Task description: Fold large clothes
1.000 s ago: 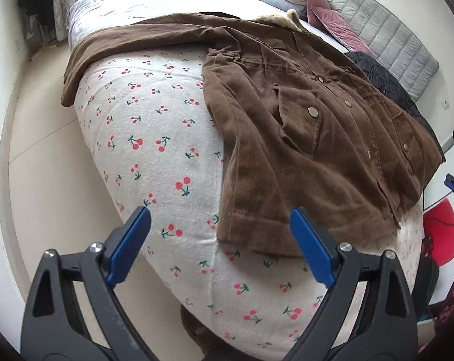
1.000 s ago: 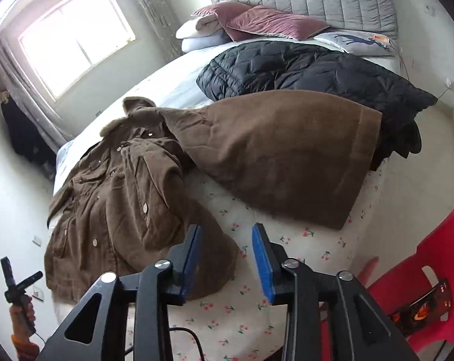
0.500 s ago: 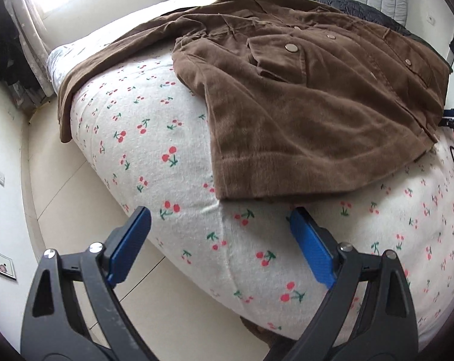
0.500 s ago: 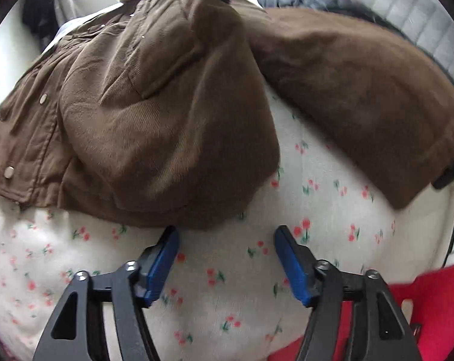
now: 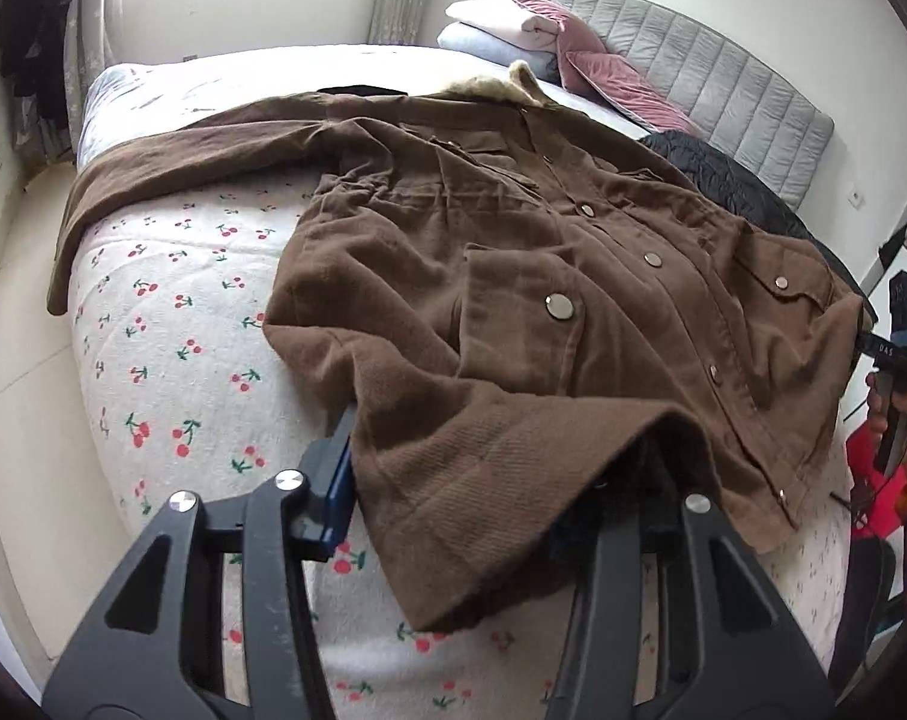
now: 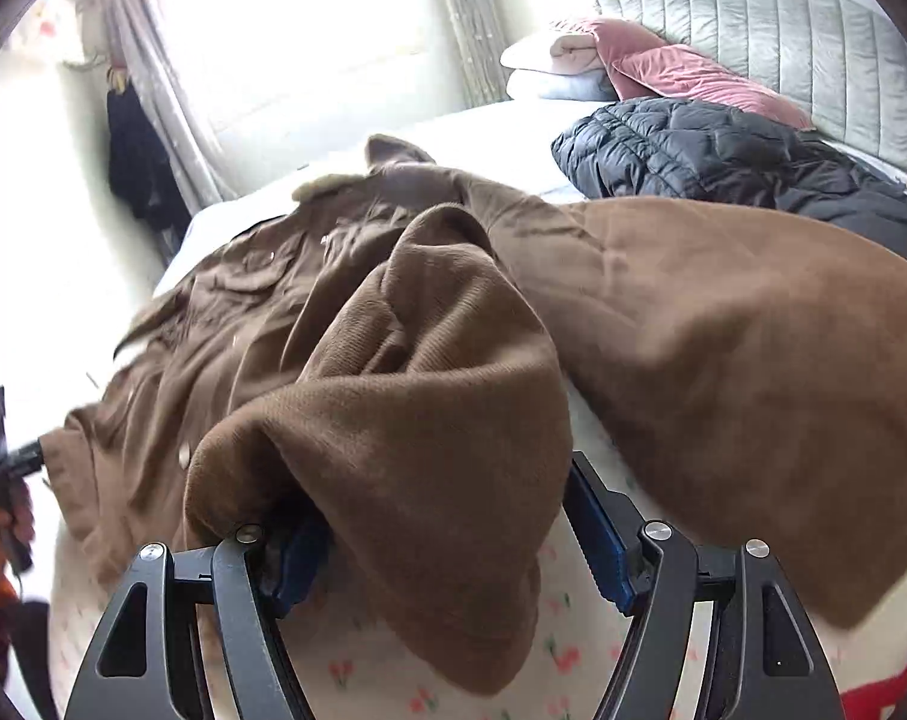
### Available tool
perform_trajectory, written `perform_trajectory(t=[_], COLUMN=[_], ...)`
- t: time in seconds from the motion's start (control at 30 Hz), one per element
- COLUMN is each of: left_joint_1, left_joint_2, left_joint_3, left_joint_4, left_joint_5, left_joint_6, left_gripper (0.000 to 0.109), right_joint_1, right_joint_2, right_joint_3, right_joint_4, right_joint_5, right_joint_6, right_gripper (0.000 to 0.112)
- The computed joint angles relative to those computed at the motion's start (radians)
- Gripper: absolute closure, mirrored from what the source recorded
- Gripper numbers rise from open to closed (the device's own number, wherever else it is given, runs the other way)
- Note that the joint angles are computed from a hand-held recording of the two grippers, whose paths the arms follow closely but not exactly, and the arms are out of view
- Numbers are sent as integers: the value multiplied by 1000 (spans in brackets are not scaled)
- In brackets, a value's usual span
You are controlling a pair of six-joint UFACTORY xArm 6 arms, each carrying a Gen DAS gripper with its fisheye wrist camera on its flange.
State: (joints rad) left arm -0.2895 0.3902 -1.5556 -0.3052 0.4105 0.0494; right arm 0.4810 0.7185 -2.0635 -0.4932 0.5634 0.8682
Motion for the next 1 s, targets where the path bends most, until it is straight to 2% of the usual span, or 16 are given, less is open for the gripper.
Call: perform_trajectory(t=[0.13, 0.2, 0.27, 0.3, 0.4, 0.47, 0.6, 0.7, 0.77, 0.83, 0.9, 1.0], left_joint_1=[4, 3, 4, 5, 7, 5, 4, 4, 4, 4, 4, -2], left_joint_2=[69, 73, 56, 49, 34, 31, 36, 26, 7, -23, -76, -155], left_joint_3=[-65, -50, -14, -4, 14, 15, 6, 18, 36, 60, 95, 133], left_joint_4=[33, 36, 7, -13, -49, -33, -42, -24, 3, 28, 6, -3], left_joint_5=[24, 5, -21, -22, -23, -22, -25, -29, -38, -51, -77, -104], left_joint_6=[-93, -105, -92, -81, -54, -67, -96, -131, -170, -216, -223, -208], left_gripper=[59, 59, 59, 63, 71, 73, 78, 84, 88, 92, 93, 95], right_joint_1=[-9, -10, -14, -17, -30, -35, -40, -43, -44, -41, -35, -24], right_joint_2=[198, 213, 200, 172, 33, -29, -91, -93, -82, -68, -95, -189], right_joint_3=[-309, -323, -262, -195, 91, 211, 316, 327, 312, 286, 286, 336], right_joint_4=[133, 147, 171, 185, 198, 159, 145, 119, 54, 97, 35, -143], right_joint_5=[115, 148, 118, 89, -83, -163, -217, -235, -225, -212, -192, -258], right_joint_6=[-83, -62, -47, -29, 17, 64, 89, 93, 135, 113, 166, 319], right_gripper=[39, 39, 39, 39, 39, 40, 40, 40, 48, 103, 104, 105])
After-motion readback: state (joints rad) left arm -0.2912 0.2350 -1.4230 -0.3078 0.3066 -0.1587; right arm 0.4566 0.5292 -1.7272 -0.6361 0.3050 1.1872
